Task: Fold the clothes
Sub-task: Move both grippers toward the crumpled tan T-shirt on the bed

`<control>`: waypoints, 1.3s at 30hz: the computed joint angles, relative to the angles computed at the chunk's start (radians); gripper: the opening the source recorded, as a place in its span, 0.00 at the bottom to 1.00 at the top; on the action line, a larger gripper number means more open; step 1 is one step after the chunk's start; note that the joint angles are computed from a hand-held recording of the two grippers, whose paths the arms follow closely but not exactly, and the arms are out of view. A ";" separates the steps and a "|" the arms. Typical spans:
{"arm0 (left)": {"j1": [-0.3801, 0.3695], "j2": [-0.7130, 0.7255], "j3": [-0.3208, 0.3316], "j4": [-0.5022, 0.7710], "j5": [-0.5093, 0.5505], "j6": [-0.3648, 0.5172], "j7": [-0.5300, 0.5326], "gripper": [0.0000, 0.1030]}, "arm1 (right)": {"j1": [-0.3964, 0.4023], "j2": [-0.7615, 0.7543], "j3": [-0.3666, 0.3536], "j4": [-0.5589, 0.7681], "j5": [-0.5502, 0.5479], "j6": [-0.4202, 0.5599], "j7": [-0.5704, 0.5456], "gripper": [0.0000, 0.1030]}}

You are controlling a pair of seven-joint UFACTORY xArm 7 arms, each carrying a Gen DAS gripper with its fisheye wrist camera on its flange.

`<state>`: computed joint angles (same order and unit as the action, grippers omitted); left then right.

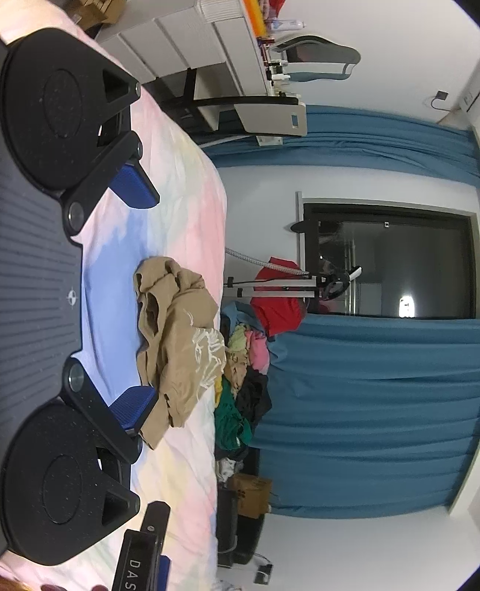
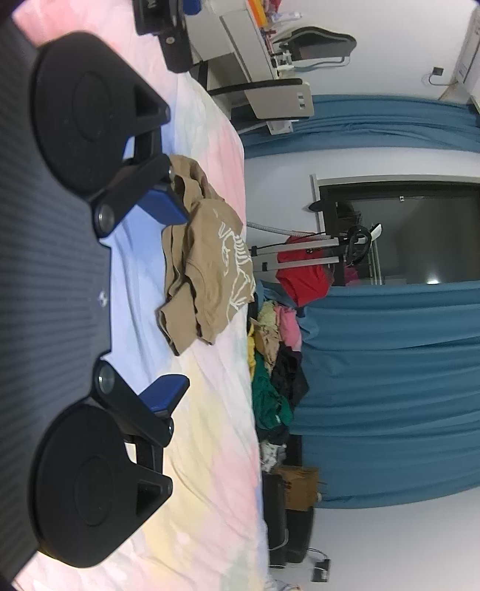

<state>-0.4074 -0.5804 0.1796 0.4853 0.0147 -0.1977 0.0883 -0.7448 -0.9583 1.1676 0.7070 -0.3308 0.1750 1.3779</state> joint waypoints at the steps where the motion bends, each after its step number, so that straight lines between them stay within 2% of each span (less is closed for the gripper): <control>1: -0.013 0.000 0.012 0.000 0.000 -0.002 0.000 1.00 | 0.002 -0.002 -0.002 -0.004 0.004 -0.006 0.005 0.87; 4: -0.042 -0.002 0.040 -0.001 0.000 -0.007 -0.001 1.00 | 0.003 -0.010 -0.002 -0.007 0.005 -0.003 0.009 0.87; 7: -0.027 -0.001 0.028 -0.007 0.000 -0.017 -0.004 1.00 | 0.004 -0.014 -0.002 -0.009 0.005 -0.006 0.010 0.87; 11: 0.059 0.023 -0.054 -0.011 -0.009 -0.040 -0.033 1.00 | 0.007 -0.031 -0.003 -0.009 0.001 0.001 0.007 0.87; 15: 0.086 0.035 -0.079 -0.007 -0.001 -0.036 -0.054 1.00 | -0.009 -0.046 -0.005 0.000 0.004 0.009 0.013 0.87; 23: 0.196 0.080 -0.192 -0.015 0.001 -0.088 -0.093 1.00 | -0.065 -0.060 -0.045 0.050 0.013 0.001 0.014 0.87; 26: 0.204 0.103 -0.207 -0.006 0.004 -0.073 -0.109 1.00 | -0.104 -0.015 -0.061 0.095 0.008 -0.008 -0.020 0.87; 28: 0.232 0.121 -0.239 0.004 0.000 -0.061 -0.115 1.00 | -0.126 0.016 -0.063 0.121 0.006 0.002 -0.042 0.87; 33: 0.293 0.195 -0.311 0.041 0.001 -0.059 -0.112 1.00 | -0.126 0.020 -0.048 0.081 0.020 -0.018 -0.034 0.87; 35: 0.377 0.255 -0.409 0.076 -0.017 -0.087 -0.086 1.00 | -0.101 0.039 -0.047 0.057 0.027 -0.006 -0.031 0.87; 37: 0.513 0.317 -0.570 0.119 -0.088 -0.117 -0.020 1.00 | -0.077 0.056 -0.052 0.041 0.029 0.012 -0.025 0.87; 39: 0.622 0.378 -0.704 0.178 -0.177 -0.103 0.067 1.00 | -0.057 0.058 -0.063 0.027 0.027 0.022 -0.010 0.87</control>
<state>0.2145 -0.2026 -0.5248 0.6629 -0.1626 -0.3007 0.1552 -0.8019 -0.9001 1.1041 0.7342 -0.3039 0.1974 1.3680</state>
